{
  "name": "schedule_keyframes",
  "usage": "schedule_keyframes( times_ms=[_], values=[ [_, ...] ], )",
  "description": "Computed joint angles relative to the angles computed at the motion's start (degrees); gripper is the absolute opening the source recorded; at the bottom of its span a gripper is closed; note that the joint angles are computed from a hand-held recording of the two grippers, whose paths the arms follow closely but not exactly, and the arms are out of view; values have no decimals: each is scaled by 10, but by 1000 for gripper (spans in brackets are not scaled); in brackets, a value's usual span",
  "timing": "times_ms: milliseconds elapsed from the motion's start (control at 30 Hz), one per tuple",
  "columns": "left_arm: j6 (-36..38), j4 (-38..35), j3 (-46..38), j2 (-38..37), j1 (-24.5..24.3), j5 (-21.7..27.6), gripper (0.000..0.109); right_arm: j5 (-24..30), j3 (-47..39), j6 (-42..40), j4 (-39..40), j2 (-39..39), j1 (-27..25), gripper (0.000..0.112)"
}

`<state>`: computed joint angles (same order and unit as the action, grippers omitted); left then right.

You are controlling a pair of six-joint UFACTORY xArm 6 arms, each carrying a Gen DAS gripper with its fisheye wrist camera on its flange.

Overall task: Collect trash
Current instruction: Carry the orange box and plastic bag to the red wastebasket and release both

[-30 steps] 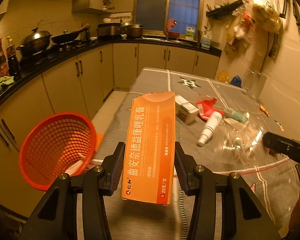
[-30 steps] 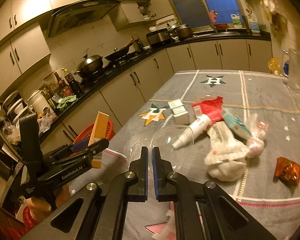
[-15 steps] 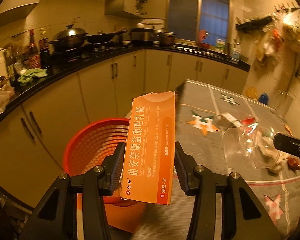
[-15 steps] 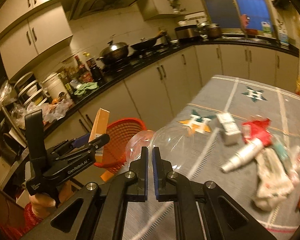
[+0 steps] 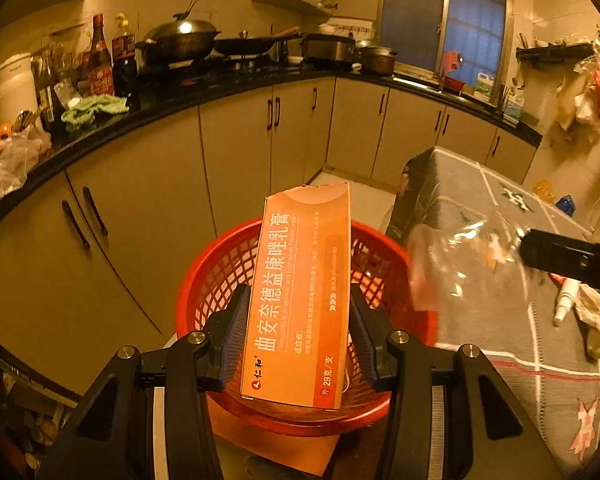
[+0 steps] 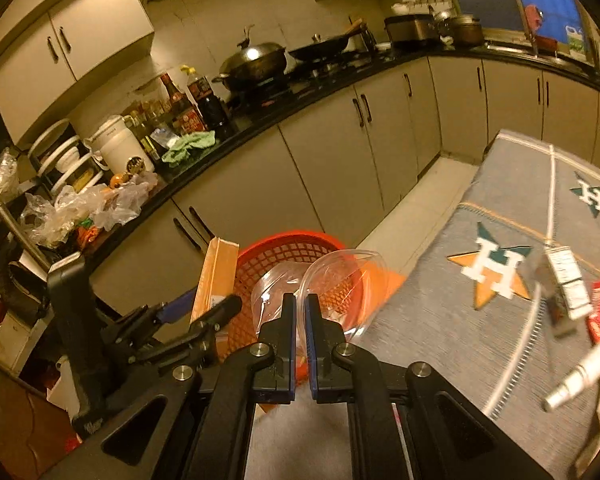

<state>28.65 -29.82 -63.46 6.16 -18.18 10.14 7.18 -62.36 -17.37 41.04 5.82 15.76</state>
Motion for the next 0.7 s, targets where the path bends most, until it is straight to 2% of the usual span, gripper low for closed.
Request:
schedule_keyframes(
  times_ms=[100,333,400,533,700],
  values=[
    [-2,-1,-11,15,7,7,46,22,-44,-7,20,40,-2,5],
    [9,-15,-17,26,13,12,47,33,-99,21,0,93,-1,6],
    [8,-16,-20,28,15,18,48,43,-105,-2,30,97,-2,8],
    [22,-34,-21,28,15,15,56,55,-106,-54,93,93,-6,21],
    [25,-42,-13,15,12,19,57,31,-73,-64,101,62,-4,22]
  ],
)
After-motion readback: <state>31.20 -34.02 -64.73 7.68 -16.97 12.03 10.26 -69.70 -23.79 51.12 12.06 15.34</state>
